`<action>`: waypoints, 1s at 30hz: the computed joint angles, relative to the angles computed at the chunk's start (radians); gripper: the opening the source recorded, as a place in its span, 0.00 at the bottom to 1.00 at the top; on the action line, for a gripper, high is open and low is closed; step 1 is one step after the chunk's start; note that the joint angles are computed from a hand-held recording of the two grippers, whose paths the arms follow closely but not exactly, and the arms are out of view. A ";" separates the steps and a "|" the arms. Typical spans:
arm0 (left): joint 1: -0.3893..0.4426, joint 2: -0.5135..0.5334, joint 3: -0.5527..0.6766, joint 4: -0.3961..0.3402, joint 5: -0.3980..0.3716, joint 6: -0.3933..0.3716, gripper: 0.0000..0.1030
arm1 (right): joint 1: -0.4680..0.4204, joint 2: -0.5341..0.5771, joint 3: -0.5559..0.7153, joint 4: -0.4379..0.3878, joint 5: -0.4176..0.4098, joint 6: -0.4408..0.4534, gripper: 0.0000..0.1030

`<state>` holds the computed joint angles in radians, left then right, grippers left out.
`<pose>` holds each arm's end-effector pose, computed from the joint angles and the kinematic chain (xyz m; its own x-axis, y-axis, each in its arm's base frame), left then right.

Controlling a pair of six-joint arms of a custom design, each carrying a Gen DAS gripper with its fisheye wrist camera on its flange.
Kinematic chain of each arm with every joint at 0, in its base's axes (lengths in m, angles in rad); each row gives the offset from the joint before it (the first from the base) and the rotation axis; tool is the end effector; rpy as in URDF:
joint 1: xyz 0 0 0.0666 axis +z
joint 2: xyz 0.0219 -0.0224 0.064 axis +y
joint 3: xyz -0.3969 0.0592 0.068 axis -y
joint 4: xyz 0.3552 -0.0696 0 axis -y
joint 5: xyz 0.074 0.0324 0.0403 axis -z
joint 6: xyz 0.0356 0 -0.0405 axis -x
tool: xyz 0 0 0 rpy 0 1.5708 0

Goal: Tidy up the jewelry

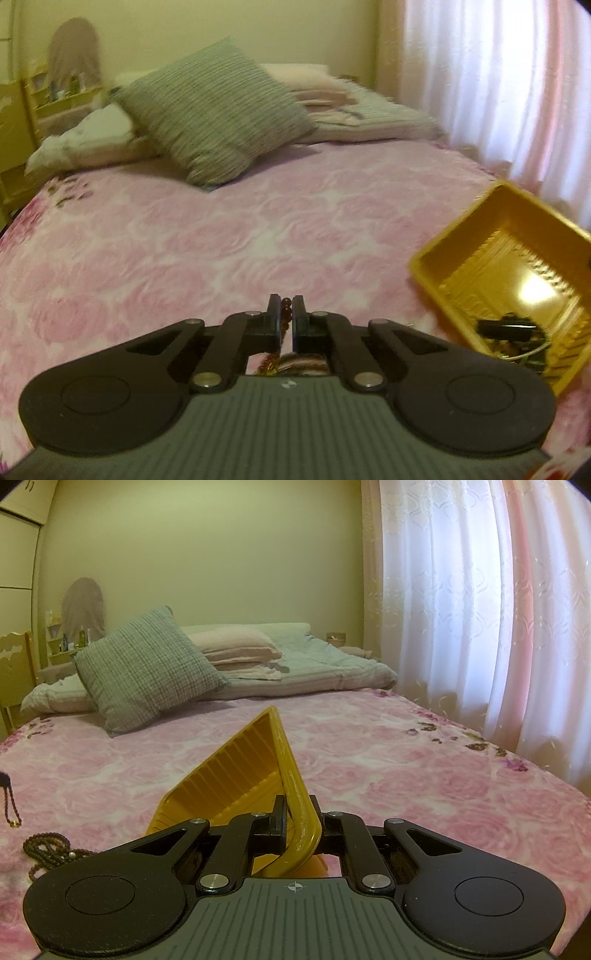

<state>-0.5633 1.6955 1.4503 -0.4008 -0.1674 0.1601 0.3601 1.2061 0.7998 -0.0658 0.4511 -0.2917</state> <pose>0.4852 -0.2999 0.3639 -0.5685 0.1731 -0.8043 0.3276 0.9444 -0.0283 0.3467 0.1135 0.3369 -0.3943 0.1281 -0.9100 0.1667 0.9838 0.0662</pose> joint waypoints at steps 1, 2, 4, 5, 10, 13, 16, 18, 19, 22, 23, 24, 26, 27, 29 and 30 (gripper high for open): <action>-0.008 0.001 0.009 0.000 0.009 -0.007 0.04 | -0.002 0.000 -0.001 0.000 -0.002 -0.004 0.09; -0.017 0.003 0.021 -0.005 0.020 -0.014 0.04 | -0.004 0.000 -0.001 -0.001 -0.004 -0.006 0.09; -0.033 0.014 0.047 -0.012 0.045 -0.021 0.04 | -0.009 0.004 -0.002 0.001 -0.007 -0.007 0.09; -0.044 0.023 0.064 -0.017 0.059 -0.022 0.04 | -0.012 0.004 -0.003 0.001 -0.011 -0.009 0.09; -0.097 0.074 0.149 -0.042 0.118 -0.051 0.04 | -0.038 0.006 -0.005 0.005 -0.049 -0.022 0.09; -0.128 0.109 0.208 -0.057 0.162 -0.063 0.04 | -0.046 0.004 -0.007 0.005 -0.059 -0.024 0.09; -0.160 0.143 0.264 -0.068 0.206 -0.071 0.04 | -0.047 0.003 -0.009 0.005 -0.060 -0.027 0.09; -0.177 0.166 0.301 -0.077 0.243 -0.079 0.04 | -0.045 0.004 -0.007 0.006 -0.058 -0.029 0.09; -0.185 0.181 0.320 -0.083 0.262 -0.082 0.04 | -0.044 0.004 -0.007 0.007 -0.058 -0.029 0.09; -0.208 0.221 0.371 -0.110 0.309 -0.091 0.04 | -0.044 0.005 -0.007 0.008 -0.058 -0.031 0.09; -0.216 0.233 0.386 -0.120 0.320 -0.095 0.04 | -0.044 0.005 -0.007 0.007 -0.058 -0.031 0.09; -0.224 0.248 0.403 -0.131 0.328 -0.096 0.04 | -0.044 0.005 -0.007 0.007 -0.058 -0.031 0.09; -0.235 0.268 0.425 -0.149 0.343 -0.097 0.04 | -0.044 0.005 -0.007 0.008 -0.059 -0.033 0.09; -0.240 0.278 0.436 -0.155 0.346 -0.102 0.04 | -0.044 0.004 -0.007 0.008 -0.059 -0.032 0.09; -0.246 0.288 0.445 -0.157 0.337 -0.097 0.07 | -0.045 0.004 -0.008 0.009 -0.060 -0.033 0.09; -0.244 0.287 0.444 -0.155 0.336 -0.090 0.08 | -0.044 0.004 -0.008 0.009 -0.060 -0.032 0.09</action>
